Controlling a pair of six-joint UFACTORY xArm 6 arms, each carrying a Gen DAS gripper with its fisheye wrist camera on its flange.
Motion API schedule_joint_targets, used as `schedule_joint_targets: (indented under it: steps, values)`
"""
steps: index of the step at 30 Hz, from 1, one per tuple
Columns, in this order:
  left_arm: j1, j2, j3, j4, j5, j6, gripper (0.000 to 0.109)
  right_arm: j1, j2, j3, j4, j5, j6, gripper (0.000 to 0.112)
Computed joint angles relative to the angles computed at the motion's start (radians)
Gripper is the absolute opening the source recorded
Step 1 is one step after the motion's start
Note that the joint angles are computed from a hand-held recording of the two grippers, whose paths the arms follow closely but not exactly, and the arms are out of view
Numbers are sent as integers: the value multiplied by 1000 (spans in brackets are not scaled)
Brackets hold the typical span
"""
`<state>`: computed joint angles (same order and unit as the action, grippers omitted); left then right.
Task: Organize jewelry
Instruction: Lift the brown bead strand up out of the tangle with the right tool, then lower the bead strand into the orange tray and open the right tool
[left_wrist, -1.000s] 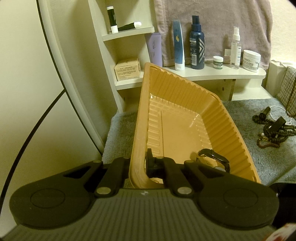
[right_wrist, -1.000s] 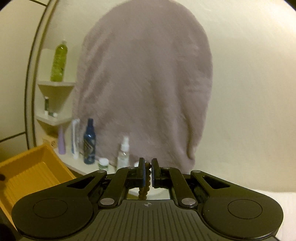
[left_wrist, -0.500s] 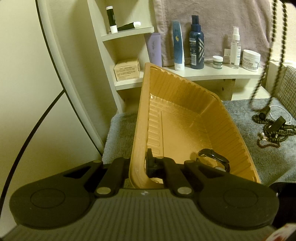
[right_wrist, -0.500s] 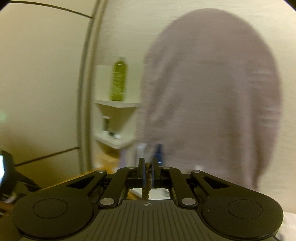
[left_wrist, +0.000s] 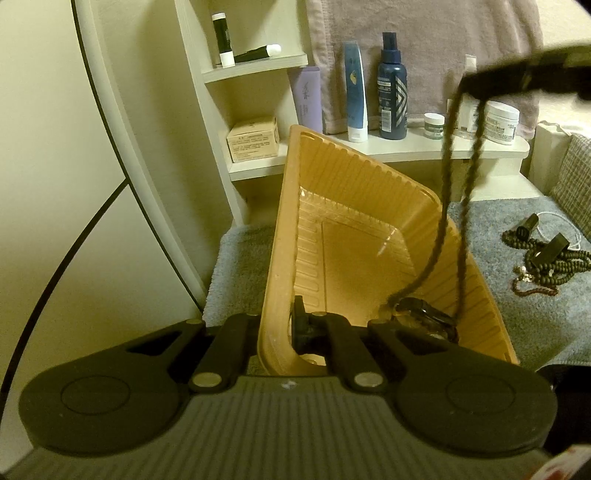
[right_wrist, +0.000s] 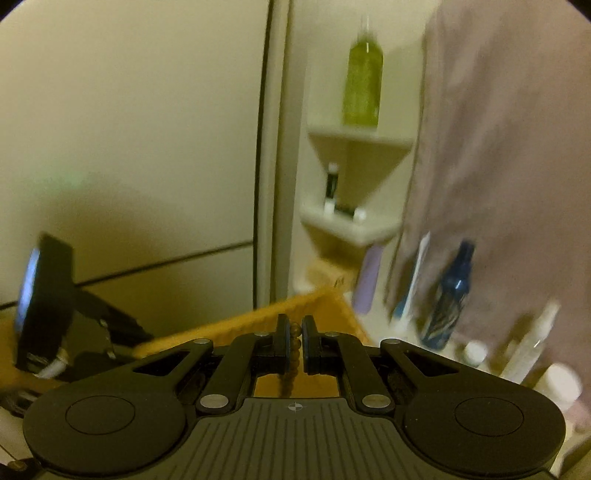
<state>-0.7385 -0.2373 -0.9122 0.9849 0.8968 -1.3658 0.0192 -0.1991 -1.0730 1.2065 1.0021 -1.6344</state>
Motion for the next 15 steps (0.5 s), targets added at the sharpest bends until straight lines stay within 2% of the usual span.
schedule_joint_targets:
  steps: [3,10,15]
  values:
    - [0,1,-2,0,0,-1,4,13,40,-1,-27,-18,42,6]
    - [1,-2,1,-1,-2,-3,3,3,129,-31,-110,8,155,6]
    - [3,-4,5,-1,-6,-4,3,-5,149,-31,-143,6,192,6]
